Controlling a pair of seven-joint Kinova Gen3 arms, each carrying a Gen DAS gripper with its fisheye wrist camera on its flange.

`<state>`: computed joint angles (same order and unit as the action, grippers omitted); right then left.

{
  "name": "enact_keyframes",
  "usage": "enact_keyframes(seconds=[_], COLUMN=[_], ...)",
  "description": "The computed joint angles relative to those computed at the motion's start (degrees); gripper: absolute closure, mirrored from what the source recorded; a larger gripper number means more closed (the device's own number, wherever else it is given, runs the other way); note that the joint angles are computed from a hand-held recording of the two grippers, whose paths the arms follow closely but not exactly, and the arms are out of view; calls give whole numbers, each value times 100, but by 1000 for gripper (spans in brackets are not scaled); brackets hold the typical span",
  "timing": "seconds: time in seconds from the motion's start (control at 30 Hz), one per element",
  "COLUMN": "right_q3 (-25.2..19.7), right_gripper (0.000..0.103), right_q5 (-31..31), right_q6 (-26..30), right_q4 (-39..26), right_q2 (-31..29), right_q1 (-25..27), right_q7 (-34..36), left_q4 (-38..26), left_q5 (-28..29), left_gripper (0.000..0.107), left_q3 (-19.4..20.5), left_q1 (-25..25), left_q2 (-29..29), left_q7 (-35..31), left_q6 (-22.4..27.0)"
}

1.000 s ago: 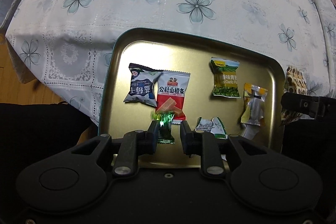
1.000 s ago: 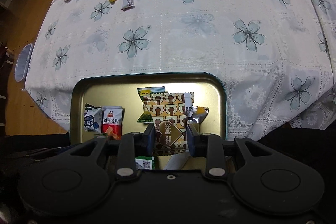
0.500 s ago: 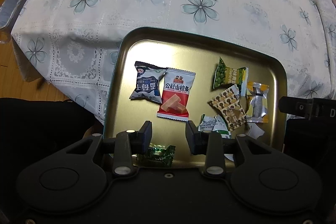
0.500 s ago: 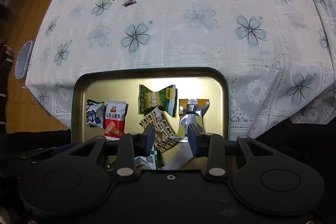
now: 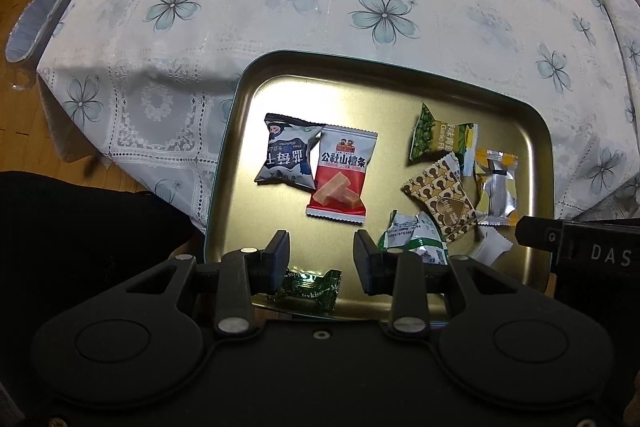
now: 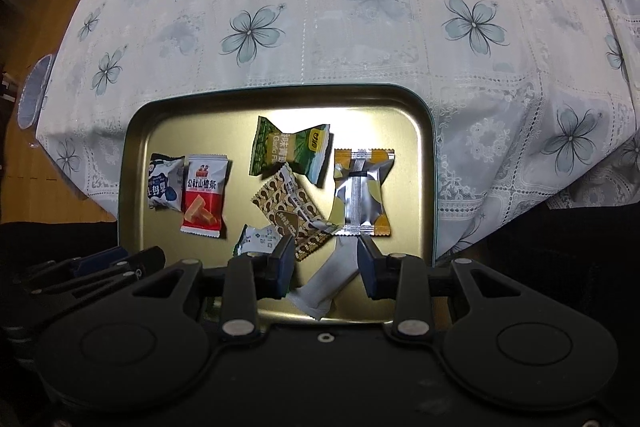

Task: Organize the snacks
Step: 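Withdraw both open tools toward the gold candy and hawthorn strip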

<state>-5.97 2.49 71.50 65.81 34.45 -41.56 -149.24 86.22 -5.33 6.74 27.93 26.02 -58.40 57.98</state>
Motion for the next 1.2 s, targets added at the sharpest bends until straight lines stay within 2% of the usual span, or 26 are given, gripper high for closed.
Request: enact_keyframes(seconds=[0.17,0.27,0.53,0.83,1.2], right_q3=[-11,-21,-190,-363,-59], right_gripper=[66,61,59,57,57], right_q5=[35,18,-461,-1388,-1263], right_q6=[143,301,657,1501,2397], right_q4=[11,-38,-288,-1178,-2925], right_q2=[29,84,307,923,1626], right_q1=[-96,-136,81,527,560], right_q7=[-51,-75,235,883,1082], left_q4=[82,95,-348,-1438,-2289], left_q5=[-41,12,492,519,69], left_gripper=[63,63,63,63,63], left_q3=[4,44,164,74,-244], left_q1=[61,27,-262,-220,-121], left_q2=[-22,-14,260,752,1070], left_q7=[54,-11,-518,-820,-566], left_q6=[38,108,794,1702,1360])
